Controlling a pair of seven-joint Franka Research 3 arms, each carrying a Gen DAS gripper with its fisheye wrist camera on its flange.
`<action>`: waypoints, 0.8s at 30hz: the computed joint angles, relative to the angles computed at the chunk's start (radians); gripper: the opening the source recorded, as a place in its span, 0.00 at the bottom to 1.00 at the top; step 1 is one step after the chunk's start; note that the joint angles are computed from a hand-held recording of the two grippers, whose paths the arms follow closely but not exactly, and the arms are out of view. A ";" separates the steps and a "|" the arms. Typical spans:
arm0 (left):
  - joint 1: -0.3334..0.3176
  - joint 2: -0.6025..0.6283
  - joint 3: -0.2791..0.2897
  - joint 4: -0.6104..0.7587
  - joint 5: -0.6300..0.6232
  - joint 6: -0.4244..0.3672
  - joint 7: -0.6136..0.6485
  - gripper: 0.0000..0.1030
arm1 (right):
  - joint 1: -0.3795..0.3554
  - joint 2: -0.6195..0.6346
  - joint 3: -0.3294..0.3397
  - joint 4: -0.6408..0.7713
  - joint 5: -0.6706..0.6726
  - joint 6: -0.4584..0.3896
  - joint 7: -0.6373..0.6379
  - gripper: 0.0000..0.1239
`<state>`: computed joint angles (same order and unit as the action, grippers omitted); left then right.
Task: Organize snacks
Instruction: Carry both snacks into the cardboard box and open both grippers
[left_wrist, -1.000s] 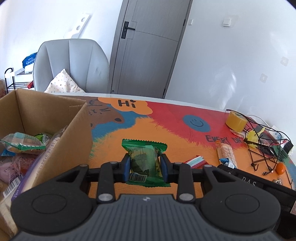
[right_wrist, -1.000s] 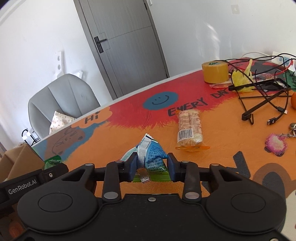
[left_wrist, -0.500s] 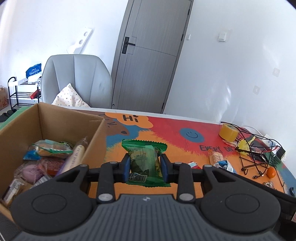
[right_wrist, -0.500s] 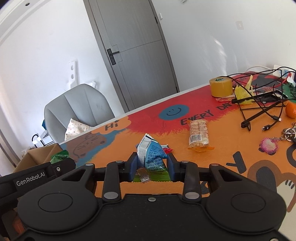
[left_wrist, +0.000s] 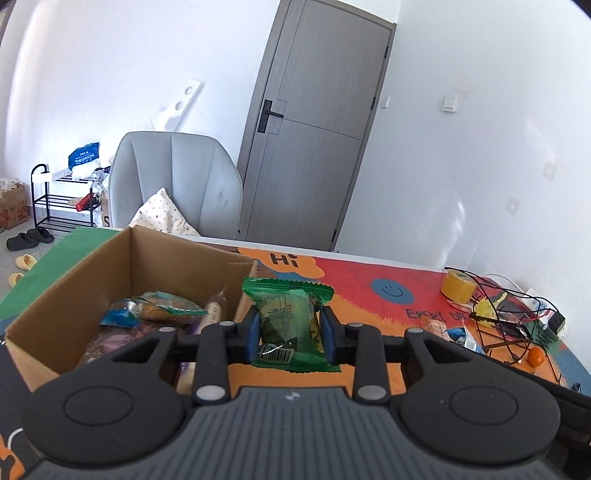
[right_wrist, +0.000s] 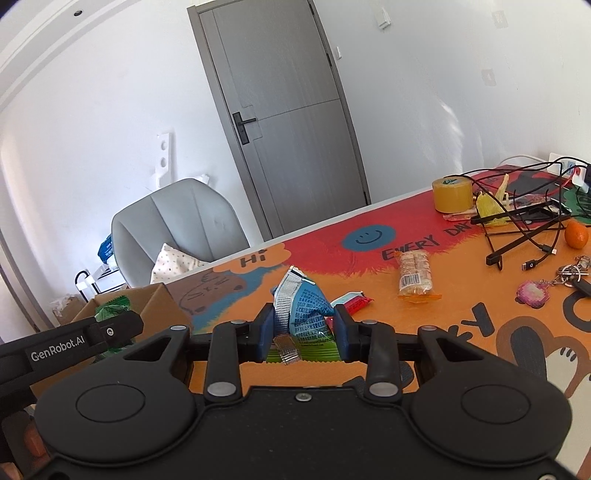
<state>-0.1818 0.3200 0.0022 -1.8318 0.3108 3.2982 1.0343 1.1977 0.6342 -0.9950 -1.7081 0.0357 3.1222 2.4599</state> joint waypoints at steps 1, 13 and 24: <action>-0.009 -0.010 0.014 -0.013 -0.001 0.008 -0.002 0.31 | 0.010 0.000 -0.008 -0.004 0.000 0.003 0.003 0.28; -0.109 -0.100 0.145 -0.135 -0.133 0.085 0.093 0.31 | 0.093 0.015 -0.064 -0.010 0.070 0.037 -0.061 0.28; -0.012 -0.145 0.076 -0.181 -0.232 0.097 0.202 0.31 | 0.072 0.041 -0.024 0.070 0.107 0.023 -0.125 0.28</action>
